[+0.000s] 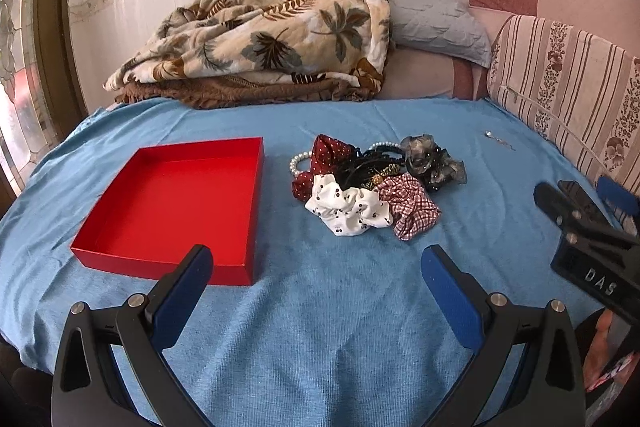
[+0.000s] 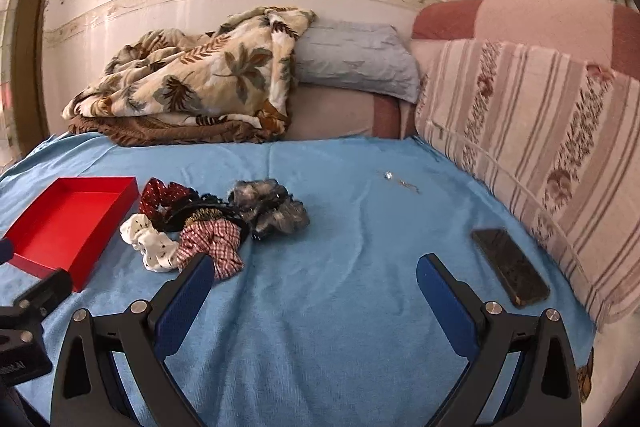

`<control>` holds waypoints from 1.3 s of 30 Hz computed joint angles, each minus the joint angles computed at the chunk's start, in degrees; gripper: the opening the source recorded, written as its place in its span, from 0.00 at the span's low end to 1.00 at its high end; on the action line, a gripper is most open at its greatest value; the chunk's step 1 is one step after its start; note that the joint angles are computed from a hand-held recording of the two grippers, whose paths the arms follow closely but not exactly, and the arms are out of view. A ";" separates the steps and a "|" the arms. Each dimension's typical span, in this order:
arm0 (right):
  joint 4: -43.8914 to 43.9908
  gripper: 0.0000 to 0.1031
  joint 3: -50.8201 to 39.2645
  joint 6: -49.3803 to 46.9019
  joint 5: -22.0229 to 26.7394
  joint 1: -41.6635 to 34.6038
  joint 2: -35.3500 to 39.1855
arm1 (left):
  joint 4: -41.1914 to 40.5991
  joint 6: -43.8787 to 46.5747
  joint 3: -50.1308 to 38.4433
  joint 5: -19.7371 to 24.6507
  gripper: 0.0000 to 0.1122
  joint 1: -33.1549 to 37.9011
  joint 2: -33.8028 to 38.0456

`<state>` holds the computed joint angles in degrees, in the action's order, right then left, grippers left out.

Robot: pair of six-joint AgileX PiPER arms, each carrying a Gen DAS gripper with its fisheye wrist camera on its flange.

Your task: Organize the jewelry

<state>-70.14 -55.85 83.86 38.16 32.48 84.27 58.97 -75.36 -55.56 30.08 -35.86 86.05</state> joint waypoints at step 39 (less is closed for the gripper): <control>74.04 0.86 -36.12 -71.52 -6.80 -26.34 30.88 | -39.51 44.81 -29.04 1.42 0.76 12.69 20.86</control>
<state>3.90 -91.97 12.34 31.36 6.14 115.15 19.46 -30.55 -84.59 31.50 -23.18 106.92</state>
